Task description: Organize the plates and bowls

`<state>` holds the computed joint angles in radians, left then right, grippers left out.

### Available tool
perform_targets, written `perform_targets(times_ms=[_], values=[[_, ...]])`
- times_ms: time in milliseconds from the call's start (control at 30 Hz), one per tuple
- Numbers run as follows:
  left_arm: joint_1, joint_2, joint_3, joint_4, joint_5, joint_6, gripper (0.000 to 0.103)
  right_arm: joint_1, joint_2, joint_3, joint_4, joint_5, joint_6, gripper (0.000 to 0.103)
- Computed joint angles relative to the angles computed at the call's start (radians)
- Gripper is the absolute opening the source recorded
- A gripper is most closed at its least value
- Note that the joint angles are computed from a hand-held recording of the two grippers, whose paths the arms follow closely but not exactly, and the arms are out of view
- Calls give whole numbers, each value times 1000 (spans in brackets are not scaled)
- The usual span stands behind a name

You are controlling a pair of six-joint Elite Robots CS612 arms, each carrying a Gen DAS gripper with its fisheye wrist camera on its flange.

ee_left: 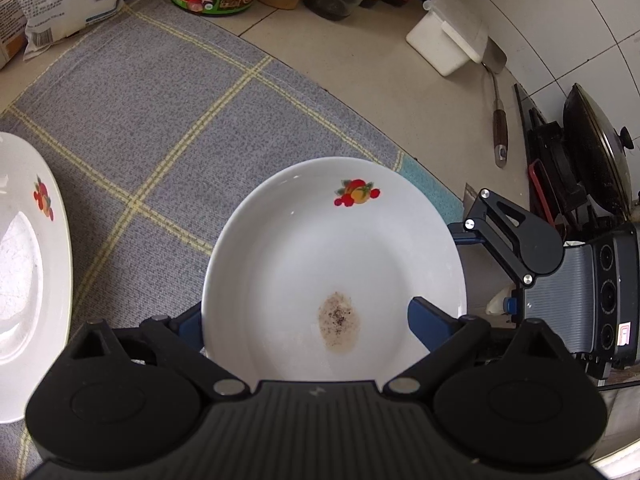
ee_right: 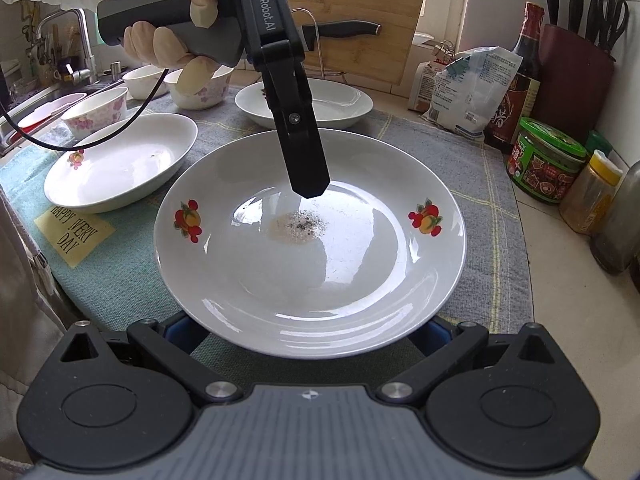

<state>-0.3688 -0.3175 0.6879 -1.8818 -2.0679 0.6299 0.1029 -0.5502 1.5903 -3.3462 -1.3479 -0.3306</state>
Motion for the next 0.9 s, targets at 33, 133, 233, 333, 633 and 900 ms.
perform_targets(times_ms=[33, 133, 233, 333, 633, 900], values=[[-2, 2, -3, -7, 0, -12, 98, -2, 1, -4, 4, 3, -8, 103], [-4, 17, -30, -11, -5, -35, 98, -11, 5, -18, 15, 15, -32, 103], [-4, 38, -70, -5, -11, -56, 98, -20, 10, -33, 30, 28, -48, 103], [-5, 59, -109, 4, -12, -70, 98, -27, 16, -49, 46, 33, -67, 103], [-12, 143, -266, 52, -15, -109, 98, -46, 37, -99, 85, 50, -92, 103], [-12, 230, -437, 116, -21, -128, 98, -58, 56, -141, 112, 55, -108, 103]])
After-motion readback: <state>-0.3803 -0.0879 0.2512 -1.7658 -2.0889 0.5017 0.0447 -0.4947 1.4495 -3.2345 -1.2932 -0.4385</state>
